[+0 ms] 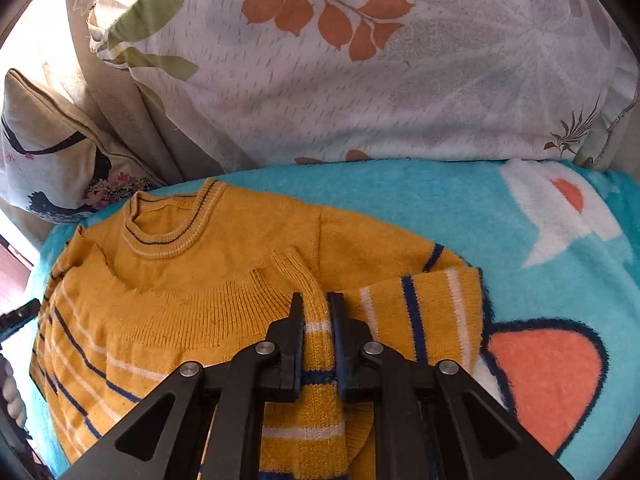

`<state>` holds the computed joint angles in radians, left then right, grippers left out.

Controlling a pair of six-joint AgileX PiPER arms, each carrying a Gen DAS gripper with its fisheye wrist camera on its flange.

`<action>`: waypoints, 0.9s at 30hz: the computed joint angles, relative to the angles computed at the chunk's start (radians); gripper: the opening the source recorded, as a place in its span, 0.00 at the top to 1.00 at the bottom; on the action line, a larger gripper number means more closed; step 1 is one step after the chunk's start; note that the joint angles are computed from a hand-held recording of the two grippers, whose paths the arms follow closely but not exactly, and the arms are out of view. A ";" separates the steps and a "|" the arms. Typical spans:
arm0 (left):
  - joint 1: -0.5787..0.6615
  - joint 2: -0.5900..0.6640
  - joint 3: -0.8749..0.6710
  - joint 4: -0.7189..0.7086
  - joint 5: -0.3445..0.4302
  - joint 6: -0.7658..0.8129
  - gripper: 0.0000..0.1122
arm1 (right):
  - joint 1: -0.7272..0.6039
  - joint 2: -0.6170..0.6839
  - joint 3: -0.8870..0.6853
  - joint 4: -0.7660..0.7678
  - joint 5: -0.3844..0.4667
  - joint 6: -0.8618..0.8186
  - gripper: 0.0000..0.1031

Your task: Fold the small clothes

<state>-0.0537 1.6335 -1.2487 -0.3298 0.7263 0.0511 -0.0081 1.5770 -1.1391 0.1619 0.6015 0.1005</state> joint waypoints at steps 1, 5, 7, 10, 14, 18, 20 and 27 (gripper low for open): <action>0.013 -0.003 0.018 -0.031 0.002 0.037 0.48 | -0.019 -0.012 0.009 0.051 0.001 -0.043 0.78; 0.020 -0.016 0.074 -0.105 -0.012 0.128 0.42 | -0.141 -0.141 0.102 0.305 0.019 -0.242 0.65; 0.004 -0.025 0.099 -0.089 -0.032 0.130 0.43 | -0.230 -0.216 0.159 0.445 0.062 -0.349 0.58; 0.032 -0.036 0.113 -0.145 -0.012 0.197 0.76 | -0.340 -0.321 0.220 0.509 0.132 -0.404 0.55; 0.085 -0.072 0.140 -0.165 -0.022 0.194 0.80 | -0.440 -0.434 0.271 0.455 0.208 -0.406 0.55; 0.103 -0.136 0.178 -0.133 -0.024 0.149 0.79 | -0.465 -0.490 0.276 0.453 0.258 -0.412 0.54; 0.109 -0.187 0.209 -0.110 -0.021 0.119 0.78 | -0.431 -0.508 0.280 0.481 0.261 -0.429 0.53; 0.110 -0.299 0.285 -0.097 -0.046 0.107 0.60 | -0.126 -0.341 0.274 0.906 0.226 -0.625 0.50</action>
